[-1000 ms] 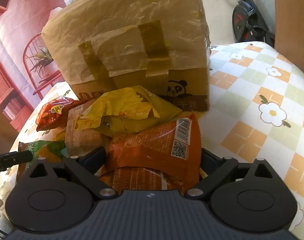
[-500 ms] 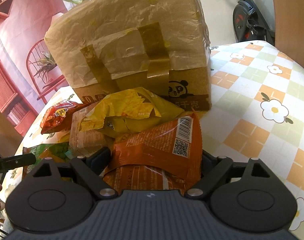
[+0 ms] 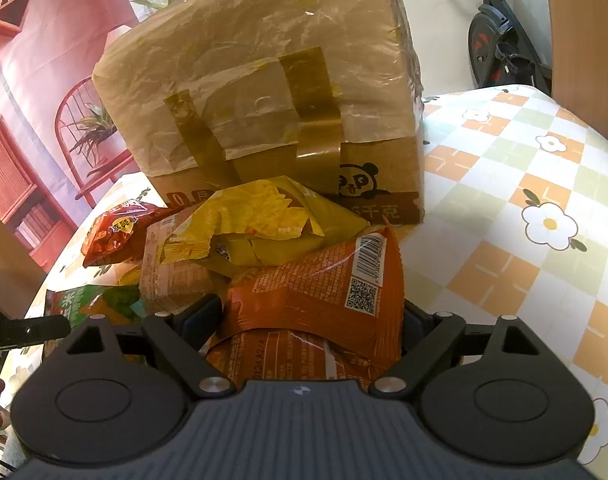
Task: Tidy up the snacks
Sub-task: 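Grasp green-orange corn snack bag with left gripper while right grasps orange barcode bag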
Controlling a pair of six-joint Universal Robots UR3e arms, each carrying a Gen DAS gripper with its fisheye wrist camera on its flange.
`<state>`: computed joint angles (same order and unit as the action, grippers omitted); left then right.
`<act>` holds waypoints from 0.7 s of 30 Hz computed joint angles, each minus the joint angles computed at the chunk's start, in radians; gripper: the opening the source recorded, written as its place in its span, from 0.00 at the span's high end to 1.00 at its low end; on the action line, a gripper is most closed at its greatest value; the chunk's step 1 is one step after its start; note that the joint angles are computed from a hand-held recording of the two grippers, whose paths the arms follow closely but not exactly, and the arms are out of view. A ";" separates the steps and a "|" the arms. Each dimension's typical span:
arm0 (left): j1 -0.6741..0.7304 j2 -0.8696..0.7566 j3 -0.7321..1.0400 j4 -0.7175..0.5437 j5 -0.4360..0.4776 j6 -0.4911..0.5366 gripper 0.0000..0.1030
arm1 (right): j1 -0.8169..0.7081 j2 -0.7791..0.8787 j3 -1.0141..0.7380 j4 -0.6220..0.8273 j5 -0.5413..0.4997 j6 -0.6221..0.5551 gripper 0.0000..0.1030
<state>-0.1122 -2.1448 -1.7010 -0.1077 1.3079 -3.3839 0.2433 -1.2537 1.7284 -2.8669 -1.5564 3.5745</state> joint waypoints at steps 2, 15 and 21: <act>-0.007 -0.015 0.025 -0.013 -0.004 0.000 0.05 | 0.000 0.000 -0.002 0.003 0.001 0.003 0.13; 0.012 -0.005 -0.026 0.070 -0.027 -0.009 0.12 | -0.032 -0.007 0.019 -0.004 0.067 0.034 0.13; 0.015 0.046 -0.058 0.087 -0.014 -0.003 0.12 | -0.015 -0.013 -0.010 0.032 0.047 0.020 0.23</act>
